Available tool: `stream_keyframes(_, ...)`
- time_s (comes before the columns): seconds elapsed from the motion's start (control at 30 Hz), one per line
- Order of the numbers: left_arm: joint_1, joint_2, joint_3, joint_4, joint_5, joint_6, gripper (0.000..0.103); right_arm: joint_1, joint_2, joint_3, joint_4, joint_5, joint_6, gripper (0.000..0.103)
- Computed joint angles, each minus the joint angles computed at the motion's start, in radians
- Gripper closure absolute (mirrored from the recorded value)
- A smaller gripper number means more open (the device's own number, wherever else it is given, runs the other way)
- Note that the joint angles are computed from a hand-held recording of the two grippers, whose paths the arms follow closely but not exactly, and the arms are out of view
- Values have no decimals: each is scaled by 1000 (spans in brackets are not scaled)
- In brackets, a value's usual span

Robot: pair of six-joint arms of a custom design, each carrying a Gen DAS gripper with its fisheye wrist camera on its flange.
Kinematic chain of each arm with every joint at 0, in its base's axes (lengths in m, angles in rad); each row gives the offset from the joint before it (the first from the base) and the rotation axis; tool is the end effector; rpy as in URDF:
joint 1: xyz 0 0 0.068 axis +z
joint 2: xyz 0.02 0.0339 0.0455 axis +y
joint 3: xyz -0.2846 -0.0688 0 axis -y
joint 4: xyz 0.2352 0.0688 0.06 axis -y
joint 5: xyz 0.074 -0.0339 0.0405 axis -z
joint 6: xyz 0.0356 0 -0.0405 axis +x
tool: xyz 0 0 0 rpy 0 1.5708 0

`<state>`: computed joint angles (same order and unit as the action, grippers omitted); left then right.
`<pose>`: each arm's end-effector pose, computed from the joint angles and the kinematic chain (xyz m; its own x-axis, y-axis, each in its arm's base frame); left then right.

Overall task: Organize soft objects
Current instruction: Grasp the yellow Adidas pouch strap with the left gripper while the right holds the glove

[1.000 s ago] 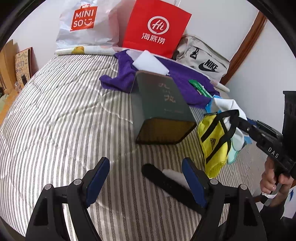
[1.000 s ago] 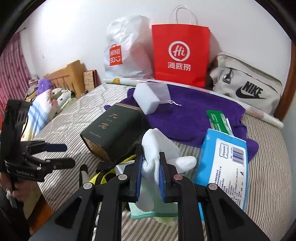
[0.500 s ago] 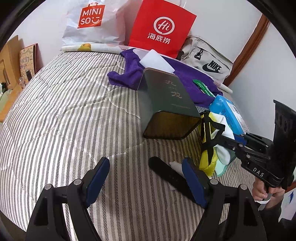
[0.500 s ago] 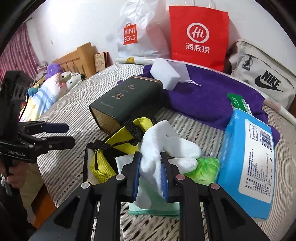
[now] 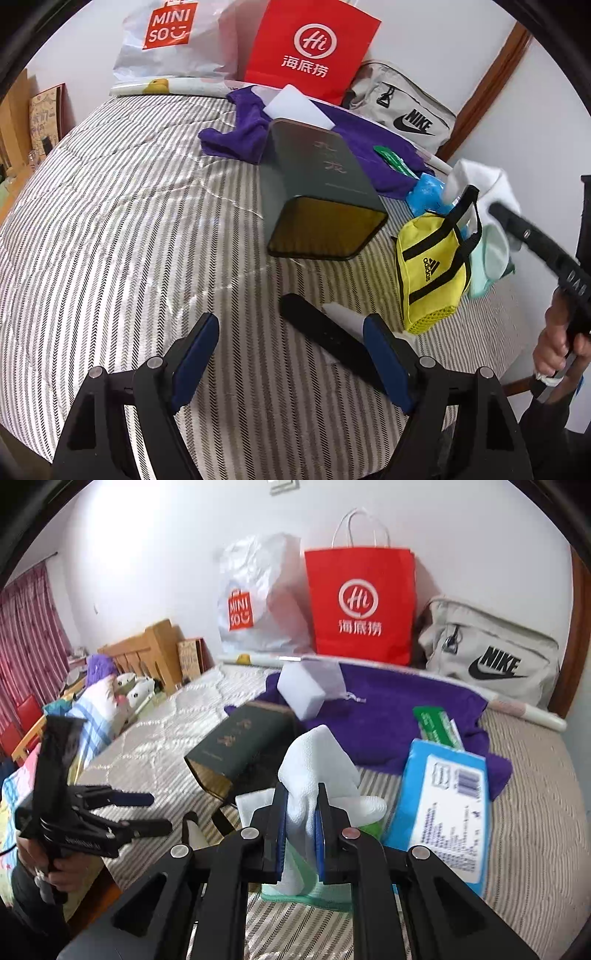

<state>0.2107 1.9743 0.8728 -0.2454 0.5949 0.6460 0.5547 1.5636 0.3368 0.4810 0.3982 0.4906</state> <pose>0.3118 0.0463 0.0917 -0.7924 0.3404 -0.5062 0.5328 0.7902 -0.3027 0.2047 0.1106 0.1244 -0.6234 0.1246 -0.7719 0.0571 0.9918 0.1140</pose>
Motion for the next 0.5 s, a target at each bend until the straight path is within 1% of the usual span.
stream_keyframes(0.13, 2, -14, -15, -1, 0, 11, 25, 15, -102, -20, -30, 19, 1, 90)
stream_keyframes(0.23, 3, -24, -26, -3, 1, 22, 25, 38, -172, -17, -87, 57, -2, 90)
stream_keyframes(0.3, 7, -36, -36, -16, 13, 47, 25, 56, -217, -22, -125, 85, 3, 91)
stream_keyframes(0.4, 2, -61, -69, -9, 9, 73, 25, 93, -287, -47, -190, 130, 30, 90)
stream_keyframes(0.5, -13, -68, -89, -3, 5, 75, 25, 125, -345, -85, -240, 174, 81, 90)
